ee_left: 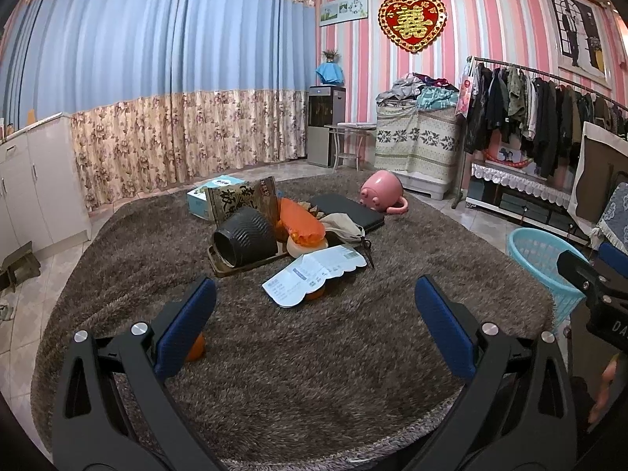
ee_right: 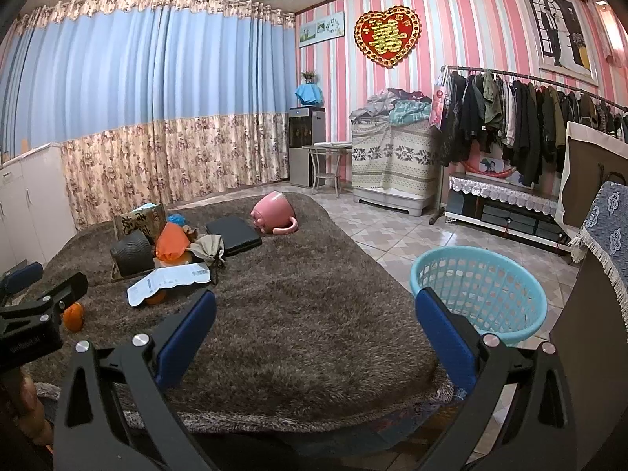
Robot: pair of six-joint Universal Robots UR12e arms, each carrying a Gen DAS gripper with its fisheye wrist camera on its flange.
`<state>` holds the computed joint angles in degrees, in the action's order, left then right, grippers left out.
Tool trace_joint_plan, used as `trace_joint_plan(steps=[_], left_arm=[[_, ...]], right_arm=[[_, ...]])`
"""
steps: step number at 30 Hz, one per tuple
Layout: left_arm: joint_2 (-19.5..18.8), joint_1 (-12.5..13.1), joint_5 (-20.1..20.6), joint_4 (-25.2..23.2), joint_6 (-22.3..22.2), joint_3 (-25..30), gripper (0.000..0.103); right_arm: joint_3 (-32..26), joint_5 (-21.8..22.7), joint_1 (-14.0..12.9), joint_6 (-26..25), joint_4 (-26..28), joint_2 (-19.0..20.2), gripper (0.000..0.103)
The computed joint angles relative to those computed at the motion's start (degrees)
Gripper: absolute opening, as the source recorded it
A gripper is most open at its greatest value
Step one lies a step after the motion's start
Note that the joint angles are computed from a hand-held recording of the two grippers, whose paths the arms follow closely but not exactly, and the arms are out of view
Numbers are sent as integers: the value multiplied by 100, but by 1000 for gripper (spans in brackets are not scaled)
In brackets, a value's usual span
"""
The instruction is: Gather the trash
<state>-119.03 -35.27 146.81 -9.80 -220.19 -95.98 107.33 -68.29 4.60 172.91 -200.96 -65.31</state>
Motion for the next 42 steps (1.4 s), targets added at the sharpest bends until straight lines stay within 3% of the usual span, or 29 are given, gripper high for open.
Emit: trace_joint_plan(steps=[5,10,17,24,31,34,38,42], left_arm=[[20,13,61,-118,-120,-50,98],[140,111,-82,-407,-421,-131,98],[244,214,-259,-395,-397,-277,98],[378,356,-320,-726,-721,-470,98],[631,661,-834,-1388,-1420,-741,98],[743,771,-927,-1604,-1711,-886,98],[848,901,-1025,-1546,-1822,-1080,98],[874,1034,-1522,-1338,-1806,-1176,97]], right_arm=[[-16,-34,8,-19,11,39,99],[-81,-96,21,-59,143,73,99],[-160,-242,67,-137,213,124,99],[-345,-427,113,-154,302,223,99],[-652,-297,171,-218,944,314,99],[-758,-440,247,-333,1282,336,99],[-894,-426,294,-323,1630,401,99],[-999,-437,383,-437,1754,453,99]])
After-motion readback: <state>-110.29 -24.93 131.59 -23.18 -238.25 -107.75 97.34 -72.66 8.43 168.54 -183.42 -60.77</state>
